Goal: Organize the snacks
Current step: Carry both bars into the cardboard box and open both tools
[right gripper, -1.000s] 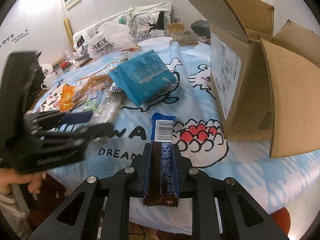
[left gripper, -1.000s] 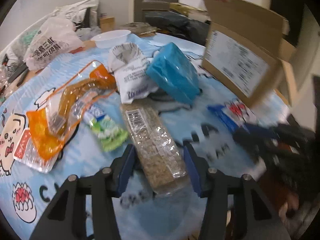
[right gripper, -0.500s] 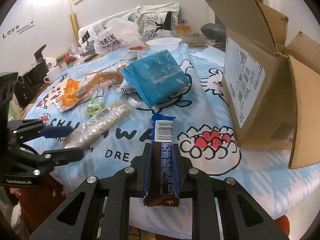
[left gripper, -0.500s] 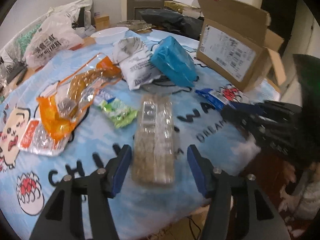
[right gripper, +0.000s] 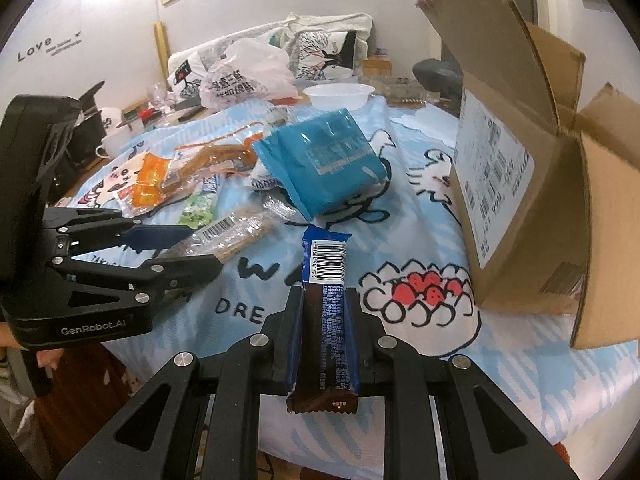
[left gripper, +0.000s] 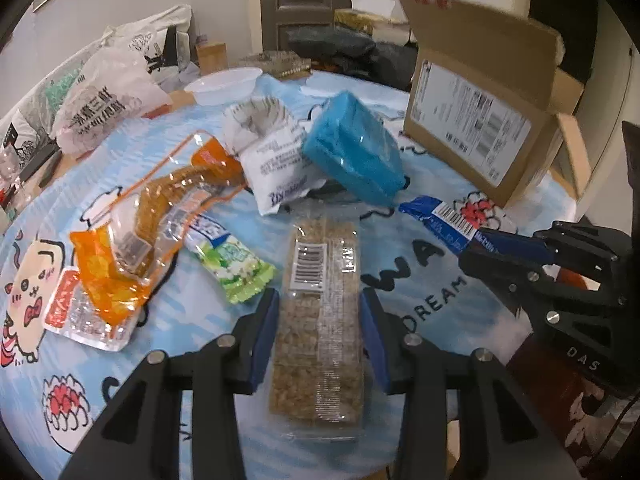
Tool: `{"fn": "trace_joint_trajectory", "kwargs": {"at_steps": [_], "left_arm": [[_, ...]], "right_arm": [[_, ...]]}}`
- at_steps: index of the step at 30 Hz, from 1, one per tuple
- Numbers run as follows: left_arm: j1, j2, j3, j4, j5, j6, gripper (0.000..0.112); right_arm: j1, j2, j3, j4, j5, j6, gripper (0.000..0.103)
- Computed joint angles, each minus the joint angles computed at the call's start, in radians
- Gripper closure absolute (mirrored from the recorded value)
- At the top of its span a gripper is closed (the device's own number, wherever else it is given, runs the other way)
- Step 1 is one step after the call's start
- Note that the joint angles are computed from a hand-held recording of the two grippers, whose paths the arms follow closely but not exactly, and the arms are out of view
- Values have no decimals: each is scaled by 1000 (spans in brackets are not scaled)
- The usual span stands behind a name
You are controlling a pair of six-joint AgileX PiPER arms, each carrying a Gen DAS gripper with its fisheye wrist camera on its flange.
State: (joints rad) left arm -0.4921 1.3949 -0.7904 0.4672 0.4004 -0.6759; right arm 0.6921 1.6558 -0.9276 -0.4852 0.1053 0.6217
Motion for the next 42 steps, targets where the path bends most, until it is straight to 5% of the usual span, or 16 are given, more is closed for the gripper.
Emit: {"fn": "trace_joint_trajectory", "kwargs": {"at_steps": [4, 10, 14, 23, 33, 38, 42], "left_arm": [[-14, -85, 11, 18, 27, -15, 74], [-3, -241, 15, 46, 99, -25, 74], [32, -322, 18, 45, 133, -2, 74], [107, -421, -130, -21, 221, 164, 74], [-43, -207, -528, -96, 291, 294, 74], [-103, 49, -806, -253, 333, 437, 74], [-149, 283, -1081, -318, 445, 519, 74]], "right_arm": [[18, -34, -7, -17, 16, -5, 89], [40, -76, -76, 259, 55, -317, 89], [73, -87, -150, 178, 105, -279, 89], [83, -95, -341, 311, 207, -492, 89], [-106, -131, -528, 644, 389, -879, 89], [-254, -145, -523, 714, 447, -964, 89], [-369, -118, -513, 751, 477, -994, 89]]}}
